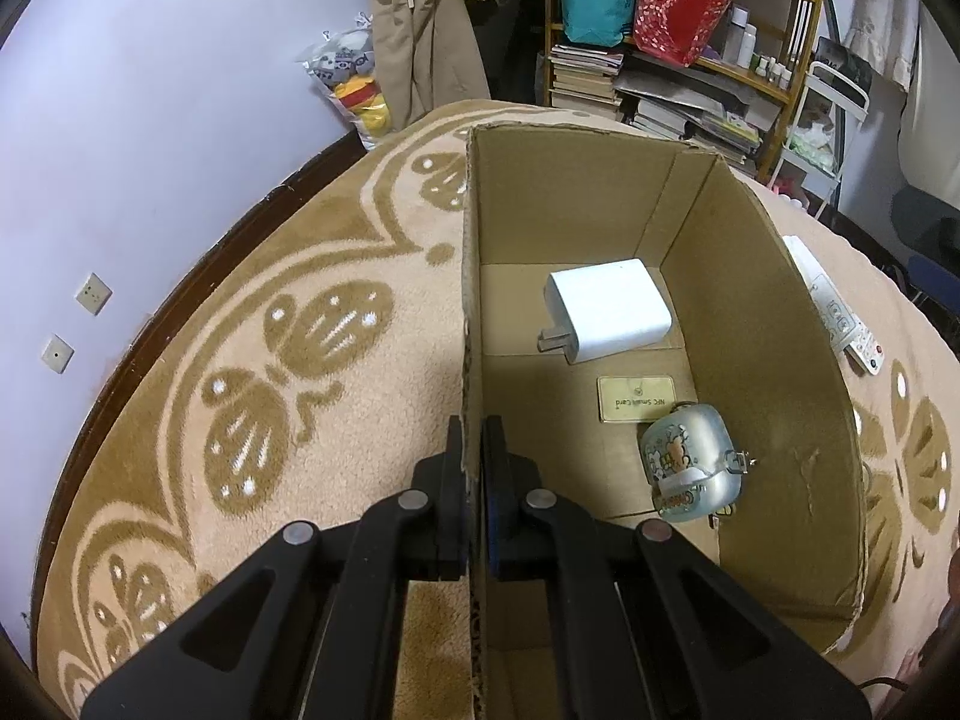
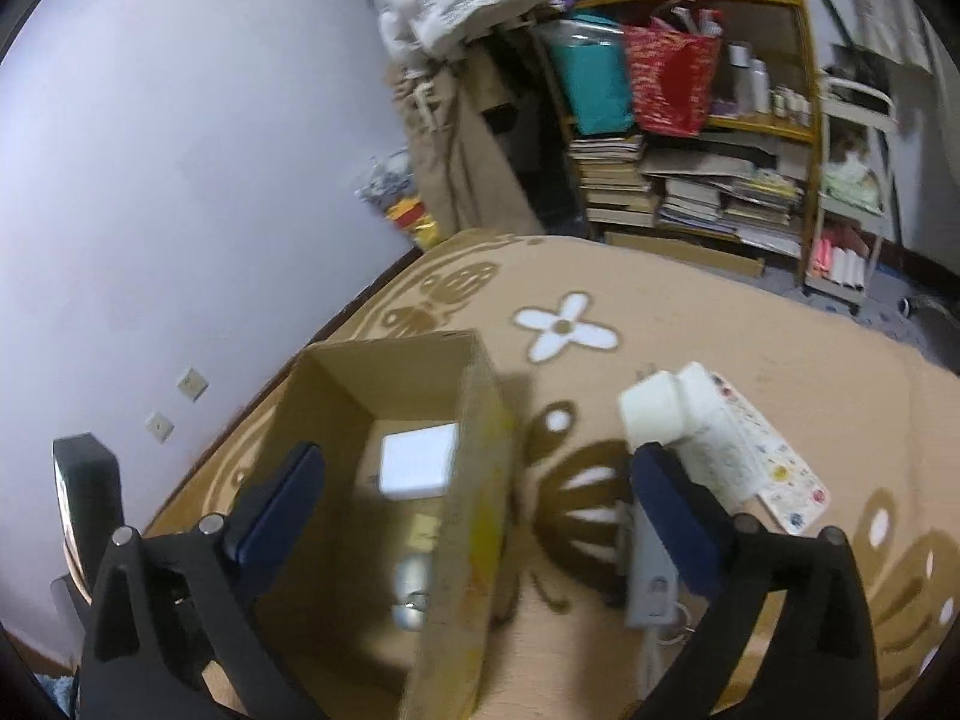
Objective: Organize rigid objects
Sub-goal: 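Move the right gripper to the light-blue power bank and grasp it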
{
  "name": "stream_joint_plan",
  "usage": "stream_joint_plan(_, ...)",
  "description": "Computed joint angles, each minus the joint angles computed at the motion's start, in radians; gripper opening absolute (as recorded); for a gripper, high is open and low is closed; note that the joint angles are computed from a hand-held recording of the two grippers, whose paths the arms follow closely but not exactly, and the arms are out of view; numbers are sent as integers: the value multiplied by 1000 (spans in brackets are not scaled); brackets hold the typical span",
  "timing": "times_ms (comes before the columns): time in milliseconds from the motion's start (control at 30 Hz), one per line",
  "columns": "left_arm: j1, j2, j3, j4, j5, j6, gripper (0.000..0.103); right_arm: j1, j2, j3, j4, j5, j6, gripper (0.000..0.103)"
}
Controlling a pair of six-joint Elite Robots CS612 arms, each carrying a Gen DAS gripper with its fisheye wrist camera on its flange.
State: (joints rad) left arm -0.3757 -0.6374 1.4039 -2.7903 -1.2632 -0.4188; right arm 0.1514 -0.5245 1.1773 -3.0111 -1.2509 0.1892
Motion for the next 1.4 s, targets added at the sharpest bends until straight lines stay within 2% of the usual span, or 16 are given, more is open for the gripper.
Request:
stream_joint_plan(200, 0, 0, 0, 0, -1, -1, 4, -23, 0, 4, 36, -53, 69, 103)
stream_joint_plan(267, 0, 0, 0, 0, -2, 0, 4, -33, 7, -1, 63, -35, 94, 103)
stream_joint_plan(367, 0, 0, 1, 0, 3, 5, 4, -44, 20, -11, 114, -3, 115, 92)
stream_joint_plan(433, 0, 0, 2, -1, 2, 5, 4, -50, 30, -19, 143, 21, 116, 88)
stream_joint_plan(567, 0, -1, 2, 0, 2, 7, 4, -62, 49, -38, 189, 89, 121, 64)
stream_joint_plan(600, 1, -1, 2, -1, 1, 6, 4, -63, 52, -43, 199, 95, 118, 53)
stream_joint_plan(633, 0, 0, 2, -2, 2, 5, 4, -62, 51, -43, 207, 88, 113, 48)
stream_joint_plan(800, 1, 0, 4, -4, 0, 6, 4, -58, 62, -62, 256, 57, 106, 47)
stream_joint_plan(933, 1, 0, 4, -4, 0, 6, 4, -61, 74, -78, 301, 83, 95, 47)
stream_joint_plan(1167, 2, -1, 4, -3, 1, 7, 4, -76, 86, -83, 324, 140, 157, 48)
stream_joint_plan(1267, 2, -1, 3, -2, 0, 5, 4, -67, 87, -95, 357, 99, 129, 48)
stream_joint_plan(1400, 1, 0, 4, -3, 1, 6, 4, -36, 97, -135, 413, -43, 37, 46)
